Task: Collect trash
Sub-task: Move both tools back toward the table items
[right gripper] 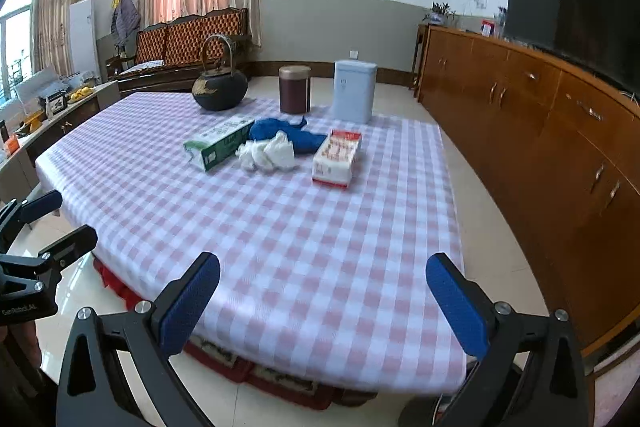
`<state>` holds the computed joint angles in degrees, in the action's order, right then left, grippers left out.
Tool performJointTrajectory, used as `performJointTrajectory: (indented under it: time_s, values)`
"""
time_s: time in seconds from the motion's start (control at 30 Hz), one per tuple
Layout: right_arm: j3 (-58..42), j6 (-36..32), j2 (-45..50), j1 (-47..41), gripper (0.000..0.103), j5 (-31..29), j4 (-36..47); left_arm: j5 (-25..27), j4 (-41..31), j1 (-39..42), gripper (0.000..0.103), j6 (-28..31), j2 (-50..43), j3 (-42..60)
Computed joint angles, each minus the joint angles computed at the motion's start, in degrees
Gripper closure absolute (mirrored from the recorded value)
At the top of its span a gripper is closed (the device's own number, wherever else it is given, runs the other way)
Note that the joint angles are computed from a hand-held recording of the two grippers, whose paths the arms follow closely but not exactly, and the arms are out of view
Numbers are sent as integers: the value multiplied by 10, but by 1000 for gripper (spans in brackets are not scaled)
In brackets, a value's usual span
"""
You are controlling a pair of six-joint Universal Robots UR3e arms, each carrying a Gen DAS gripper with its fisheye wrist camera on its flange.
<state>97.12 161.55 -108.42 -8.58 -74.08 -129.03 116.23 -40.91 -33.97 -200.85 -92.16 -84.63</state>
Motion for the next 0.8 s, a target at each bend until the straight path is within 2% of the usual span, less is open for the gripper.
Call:
performJointTrajectory:
  time_s: [0.27,0.6,0.8]
  values:
    - [-117,54,149,67,0,-67,-43,-45,16,75,9,41,-26,20]
    - [-237,69,292,84,0,-76,-54,-92,12,128,13,75,-129,117]
    - [-354,87,401,82,0,-90,-20,-106,-12,148,14,77,-208,209]
